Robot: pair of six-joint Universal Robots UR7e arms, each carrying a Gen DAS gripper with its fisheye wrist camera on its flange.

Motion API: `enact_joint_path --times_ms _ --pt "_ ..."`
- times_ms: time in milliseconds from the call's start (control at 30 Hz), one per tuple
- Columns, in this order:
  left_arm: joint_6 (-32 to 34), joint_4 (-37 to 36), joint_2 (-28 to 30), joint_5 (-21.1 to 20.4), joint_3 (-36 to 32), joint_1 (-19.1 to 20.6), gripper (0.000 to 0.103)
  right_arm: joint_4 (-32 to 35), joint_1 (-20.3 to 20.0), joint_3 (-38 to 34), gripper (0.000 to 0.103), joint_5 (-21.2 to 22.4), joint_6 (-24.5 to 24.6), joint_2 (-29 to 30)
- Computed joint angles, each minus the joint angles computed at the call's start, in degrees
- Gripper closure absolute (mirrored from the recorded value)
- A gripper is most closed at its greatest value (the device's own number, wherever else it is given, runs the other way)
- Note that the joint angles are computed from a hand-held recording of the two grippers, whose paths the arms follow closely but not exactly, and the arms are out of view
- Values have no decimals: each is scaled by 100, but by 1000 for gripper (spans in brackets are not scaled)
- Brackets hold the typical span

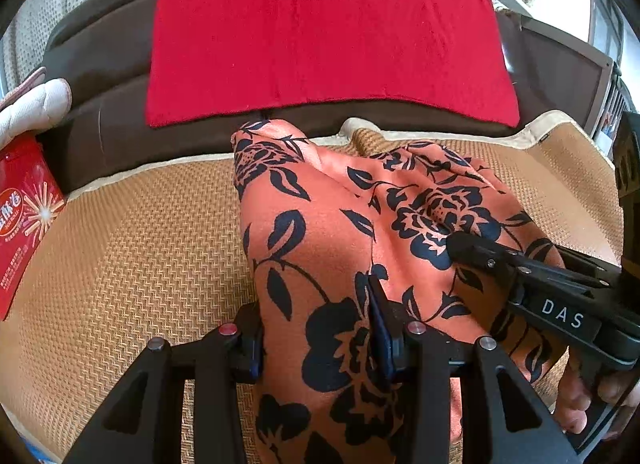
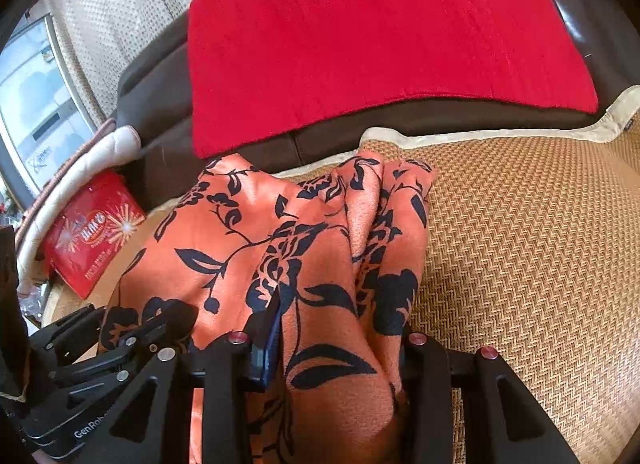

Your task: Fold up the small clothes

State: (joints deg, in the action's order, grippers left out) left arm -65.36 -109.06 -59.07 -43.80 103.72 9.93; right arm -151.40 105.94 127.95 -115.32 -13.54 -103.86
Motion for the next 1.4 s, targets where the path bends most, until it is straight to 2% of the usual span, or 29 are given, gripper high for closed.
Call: enact_joint_path --times_ms 400,600,800,867,967,1000,1067,1200,1367,1400 --pt "-42 180 100 -40 -163 66 58 18 -101 -35 62 18 163 156" --pt "-46 168 101 -23 -73 123 53 86 -225 -9 61 145 292 91" --pt "-150 421 131 39 -51 126 42 218 -428 30 58 433 585 -39" --pt "-215 565 152 105 -54 117 35 254 -493 44 56 516 652 -82" --pt "-430 906 179 166 -94 79 26 270 -551 85 50 555 762 -145" --pt "-521 987 169 142 -94 68 25 320 -567 93 46 543 854 -166" --pt "-716 1129 122 62 -86 32 20 312 -576 146 45 543 906 -240" --pt "-1019 1438 -84 -142 -73 -96 20 424 -298 176 41 159 913 -398" --pt "-1656 2442 -312 51 -167 -431 20 169 174 270 41 -371 671 -764" --pt "-1754 2569 -360 95 -174 -482 20 25 293 302 45 -420 547 -874"
